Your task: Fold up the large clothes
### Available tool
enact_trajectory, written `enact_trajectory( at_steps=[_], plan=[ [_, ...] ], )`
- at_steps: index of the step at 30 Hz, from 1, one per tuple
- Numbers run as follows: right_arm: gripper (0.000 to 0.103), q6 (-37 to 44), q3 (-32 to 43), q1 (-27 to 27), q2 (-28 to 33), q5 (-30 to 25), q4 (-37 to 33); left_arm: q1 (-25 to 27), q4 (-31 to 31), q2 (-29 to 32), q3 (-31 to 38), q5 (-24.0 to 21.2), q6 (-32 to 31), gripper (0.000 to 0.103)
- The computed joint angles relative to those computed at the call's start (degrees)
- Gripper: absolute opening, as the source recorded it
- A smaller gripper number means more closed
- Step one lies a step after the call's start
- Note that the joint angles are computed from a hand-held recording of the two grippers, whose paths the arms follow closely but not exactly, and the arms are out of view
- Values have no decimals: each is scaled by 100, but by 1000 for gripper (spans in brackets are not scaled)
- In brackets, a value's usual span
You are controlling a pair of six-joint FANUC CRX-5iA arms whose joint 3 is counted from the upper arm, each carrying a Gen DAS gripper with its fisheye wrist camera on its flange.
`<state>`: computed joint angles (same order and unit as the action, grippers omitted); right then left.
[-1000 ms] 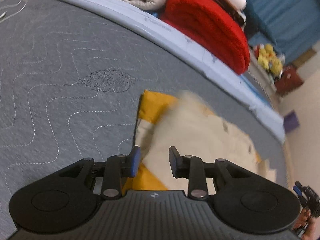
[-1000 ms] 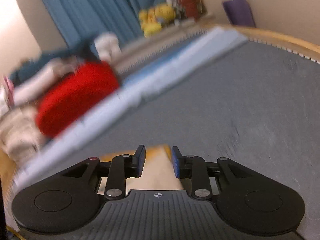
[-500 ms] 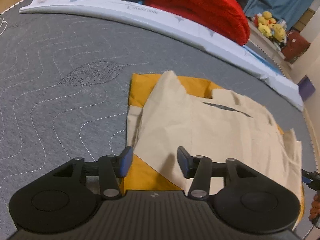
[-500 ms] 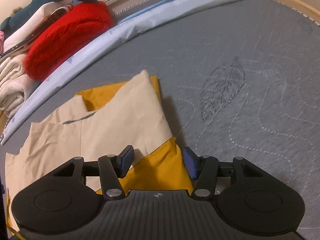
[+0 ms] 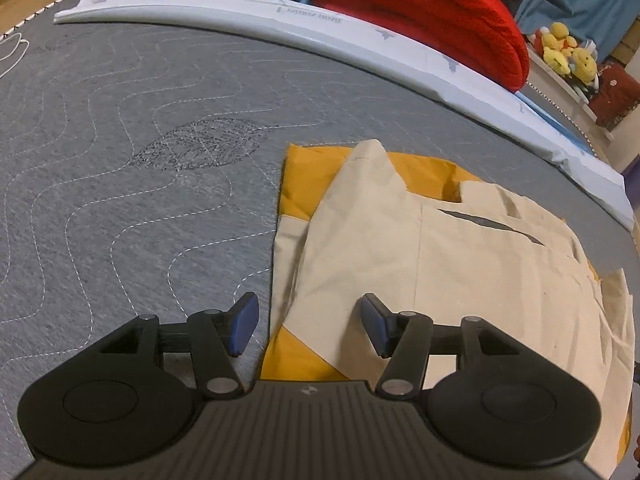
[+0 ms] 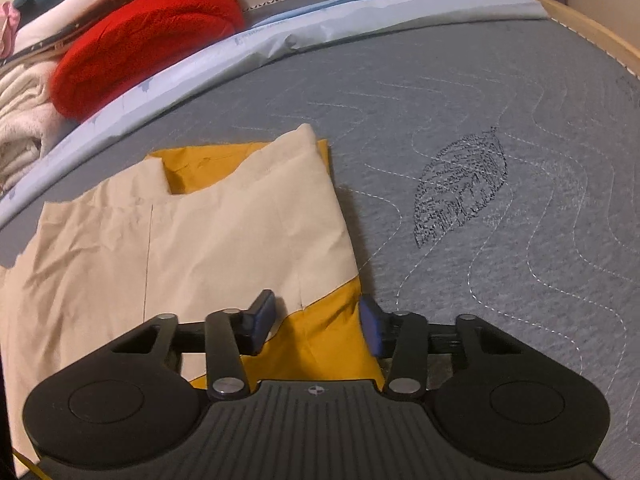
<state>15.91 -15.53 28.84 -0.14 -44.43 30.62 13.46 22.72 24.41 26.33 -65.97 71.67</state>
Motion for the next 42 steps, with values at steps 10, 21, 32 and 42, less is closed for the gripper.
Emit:
enact_trajectory(
  at_steps=[10, 21, 32, 42],
  plan=[
    [57, -276, -6, 9, 3, -332, 279, -44, -34, 58, 63, -39, 18, 62],
    [7, 398, 190, 147, 45, -453, 446, -72, -18, -46, 6, 165, -369, 3],
    [2, -3892, -926, -547, -509, 949, 4932, 109, 2141, -734, -1355, 2243, -1361, 1],
    [55, -1235, 236, -95, 195, -156, 1572, 29, 1006, -205, -311, 932, -771, 41]
  ],
)
